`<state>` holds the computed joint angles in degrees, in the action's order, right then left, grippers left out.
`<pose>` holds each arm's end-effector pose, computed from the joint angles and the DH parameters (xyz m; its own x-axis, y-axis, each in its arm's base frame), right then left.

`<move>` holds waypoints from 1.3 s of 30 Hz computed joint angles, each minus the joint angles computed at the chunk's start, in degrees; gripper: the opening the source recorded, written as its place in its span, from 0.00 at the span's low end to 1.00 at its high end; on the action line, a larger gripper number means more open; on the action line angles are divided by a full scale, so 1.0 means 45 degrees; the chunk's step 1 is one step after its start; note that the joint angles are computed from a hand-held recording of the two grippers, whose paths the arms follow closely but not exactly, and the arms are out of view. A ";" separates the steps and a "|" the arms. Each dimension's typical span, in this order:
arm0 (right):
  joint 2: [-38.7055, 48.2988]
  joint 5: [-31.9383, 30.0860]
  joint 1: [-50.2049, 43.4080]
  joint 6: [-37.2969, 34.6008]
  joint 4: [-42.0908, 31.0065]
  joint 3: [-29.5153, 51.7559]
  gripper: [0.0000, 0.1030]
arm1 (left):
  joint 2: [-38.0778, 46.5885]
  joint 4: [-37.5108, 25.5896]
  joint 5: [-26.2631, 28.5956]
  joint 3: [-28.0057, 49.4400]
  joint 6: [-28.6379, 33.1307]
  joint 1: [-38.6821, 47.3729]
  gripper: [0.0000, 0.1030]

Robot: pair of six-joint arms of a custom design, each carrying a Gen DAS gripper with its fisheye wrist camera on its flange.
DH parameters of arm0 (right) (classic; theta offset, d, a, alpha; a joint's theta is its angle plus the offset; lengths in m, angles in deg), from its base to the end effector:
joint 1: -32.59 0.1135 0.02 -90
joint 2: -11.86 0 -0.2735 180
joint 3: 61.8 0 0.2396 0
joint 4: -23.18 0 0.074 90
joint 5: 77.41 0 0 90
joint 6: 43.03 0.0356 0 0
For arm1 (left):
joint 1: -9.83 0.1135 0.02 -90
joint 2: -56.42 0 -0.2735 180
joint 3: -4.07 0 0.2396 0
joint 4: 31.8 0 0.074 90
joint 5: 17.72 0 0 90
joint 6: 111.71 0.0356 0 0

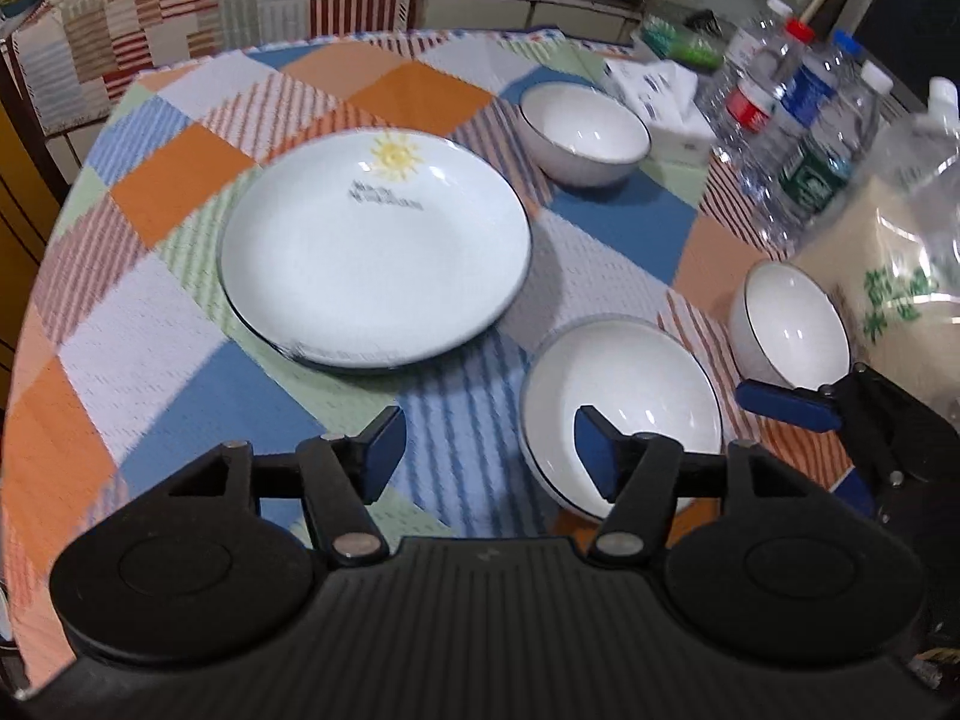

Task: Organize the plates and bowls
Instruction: 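Release the sun plate and move both grippers to a white bowl, then grasp the large white bowl rim with both grippers and set it beside the plates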

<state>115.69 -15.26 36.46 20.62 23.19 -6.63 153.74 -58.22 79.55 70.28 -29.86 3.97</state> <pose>0.3115 0.0377 0.1200 -0.5080 -0.4277 -0.7477 -0.6618 0.7493 0.0210 0.3165 -0.0370 0.1687 -0.8547 -0.0536 -0.5163 0.0482 0.9822 -0.1818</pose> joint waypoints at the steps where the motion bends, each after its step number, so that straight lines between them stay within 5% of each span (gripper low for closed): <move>1: 0.0010 0.0141 -0.0026 -0.0221 0.0112 -0.0205 0.94 | 0.0058 0.0182 -0.0039 -0.0151 -0.0063 -0.0119 0.60; 15: 0.2628 0.0601 -0.0287 0.0041 0.0509 0.0534 0.94 | 0.1650 0.3017 0.0090 -0.1190 -0.0615 -0.0546 0.58; 22: 0.3780 0.0655 0.0122 -0.0051 0.0969 0.1348 0.94 | 0.2684 0.2502 0.1284 -0.0592 -0.0892 -0.0666 0.23; 28: 0.3545 0.1438 0.0910 0.0827 0.3155 0.0133 0.94 | 0.1658 0.2361 0.0833 -0.1222 -0.0718 -0.0565 0.21; 39: 0.2404 0.0308 0.1827 0.1103 0.3041 -0.0474 0.94 | -0.1104 0.0769 0.1435 -0.2579 -0.0031 0.1391 0.22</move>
<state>126.51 -13.87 44.68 25.58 36.88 -8.76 148.77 -54.76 86.01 58.67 -30.00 10.23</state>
